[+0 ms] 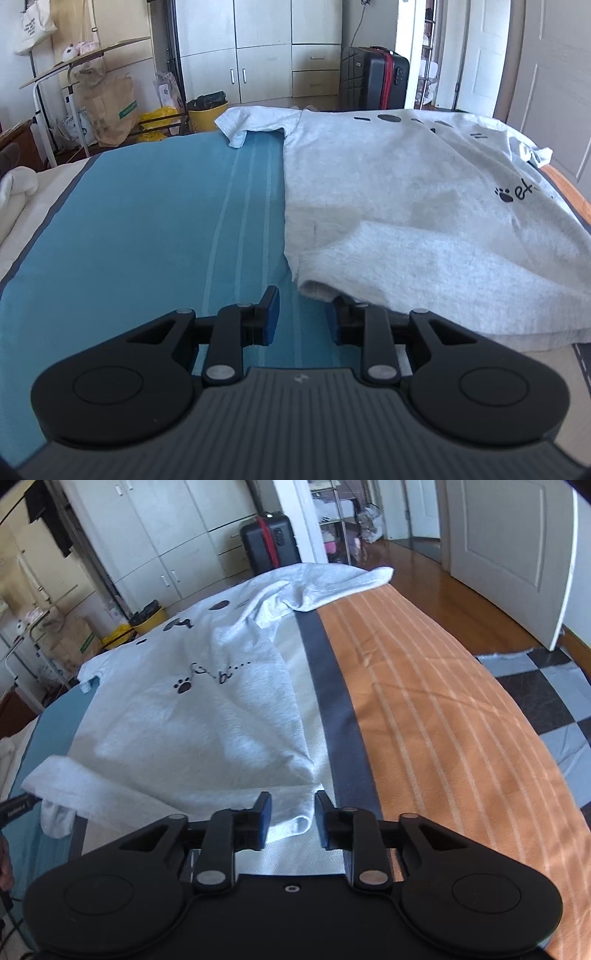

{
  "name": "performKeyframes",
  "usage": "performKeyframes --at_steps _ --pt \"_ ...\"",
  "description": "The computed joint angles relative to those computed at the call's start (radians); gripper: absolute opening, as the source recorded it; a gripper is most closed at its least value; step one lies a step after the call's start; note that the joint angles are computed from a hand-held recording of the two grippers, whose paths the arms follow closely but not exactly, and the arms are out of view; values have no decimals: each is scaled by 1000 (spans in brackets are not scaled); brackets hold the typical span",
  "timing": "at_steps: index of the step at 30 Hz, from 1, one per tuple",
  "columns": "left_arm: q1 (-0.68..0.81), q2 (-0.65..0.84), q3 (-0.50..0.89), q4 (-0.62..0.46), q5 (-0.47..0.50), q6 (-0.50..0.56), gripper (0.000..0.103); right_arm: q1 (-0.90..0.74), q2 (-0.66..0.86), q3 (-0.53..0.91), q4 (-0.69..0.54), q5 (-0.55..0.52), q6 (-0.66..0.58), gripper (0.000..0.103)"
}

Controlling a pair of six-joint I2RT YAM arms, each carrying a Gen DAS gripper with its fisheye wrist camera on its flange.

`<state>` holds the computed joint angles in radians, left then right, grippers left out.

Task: Fold clothes

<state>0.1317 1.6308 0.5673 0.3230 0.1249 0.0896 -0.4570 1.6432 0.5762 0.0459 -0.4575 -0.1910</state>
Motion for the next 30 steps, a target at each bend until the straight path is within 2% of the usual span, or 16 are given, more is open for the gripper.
performKeyframes --at_steps 2,5,8,14,15,17,18,19,20,22,24,27,30 --pt "7 2 -3 8 3 0 26 23 15 10 -37 20 -40 45" --pt "16 8 -10 26 3 3 26 96 65 44 -90 125 -68 45" --pt "14 19 -9 40 -3 18 26 138 108 60 -51 209 -68 45" --pt "16 26 -8 55 49 18 28 73 206 60 133 143 14 45" --pt "17 29 -9 61 65 13 28 67 220 59 159 120 29 33" --pt "14 31 -21 91 87 7 27 67 242 64 181 74 50 3" --pt "8 24 -35 114 87 16 23 77 244 56 207 74 56 3" --pt "0 11 -53 139 83 30 13 89 239 44 236 85 53 3" --pt "-7 -1 -71 164 78 45 0 97 226 27 264 106 46 3" --pt "-31 -53 -120 221 25 80 0 93 182 6 276 113 62 3" --pt "-29 -133 -155 238 24 107 0 58 106 -16 279 56 106 2" --pt "32 -258 -179 204 114 83 0 16 -57 -83 314 -1 180 2" --pt "133 -327 -151 82 287 27 1 7 -243 -153 343 2 242 2"
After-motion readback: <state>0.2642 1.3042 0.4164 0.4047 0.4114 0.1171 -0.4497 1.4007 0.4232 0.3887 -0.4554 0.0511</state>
